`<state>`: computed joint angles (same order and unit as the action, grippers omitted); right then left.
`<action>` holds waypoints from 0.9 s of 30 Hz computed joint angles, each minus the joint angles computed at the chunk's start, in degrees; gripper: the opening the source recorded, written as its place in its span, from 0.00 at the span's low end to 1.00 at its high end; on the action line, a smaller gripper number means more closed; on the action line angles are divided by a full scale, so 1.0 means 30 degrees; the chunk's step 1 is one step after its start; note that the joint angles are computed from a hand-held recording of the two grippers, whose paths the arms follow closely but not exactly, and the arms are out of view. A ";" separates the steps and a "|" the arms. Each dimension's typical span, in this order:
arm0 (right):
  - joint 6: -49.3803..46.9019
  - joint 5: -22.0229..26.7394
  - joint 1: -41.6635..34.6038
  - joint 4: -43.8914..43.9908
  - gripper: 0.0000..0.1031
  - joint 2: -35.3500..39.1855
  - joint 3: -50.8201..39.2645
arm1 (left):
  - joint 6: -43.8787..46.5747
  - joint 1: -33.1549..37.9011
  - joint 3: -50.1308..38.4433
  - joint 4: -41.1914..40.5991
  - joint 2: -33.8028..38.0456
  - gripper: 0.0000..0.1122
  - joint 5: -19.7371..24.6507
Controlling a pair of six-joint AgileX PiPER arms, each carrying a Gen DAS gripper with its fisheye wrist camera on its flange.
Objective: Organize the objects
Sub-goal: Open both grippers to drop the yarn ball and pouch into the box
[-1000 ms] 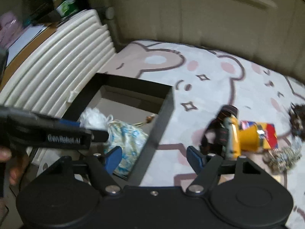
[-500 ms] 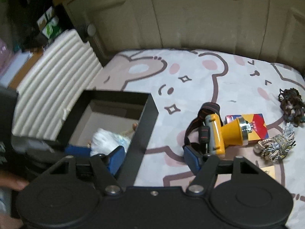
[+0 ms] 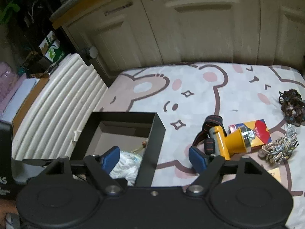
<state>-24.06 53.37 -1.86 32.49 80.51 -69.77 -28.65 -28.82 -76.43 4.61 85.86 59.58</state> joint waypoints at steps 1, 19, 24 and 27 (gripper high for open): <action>-0.0056 -0.0033 -0.0052 0.0195 0.80 -0.0092 0.0018 | -0.0273 -0.0176 -0.0081 0.0409 -0.0111 0.76 0.0154; 0.0674 -0.1115 0.0419 -0.1192 0.97 -0.1726 0.0597 | -0.5102 -0.1835 0.0026 0.5553 -0.2501 0.85 0.2043; 0.1104 -0.1455 0.0509 -0.2138 1.00 -0.2226 0.0791 | -0.5920 -0.2305 0.0147 0.6569 -0.2848 0.88 0.2623; 0.1436 -0.1507 0.0554 -0.2715 1.00 -0.2385 0.0810 | -0.6274 -0.2505 0.0222 0.7059 -0.2981 0.91 0.2809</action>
<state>-19.75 48.84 -0.20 24.34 73.36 -67.34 -47.47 -36.33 -75.77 25.79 76.92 68.00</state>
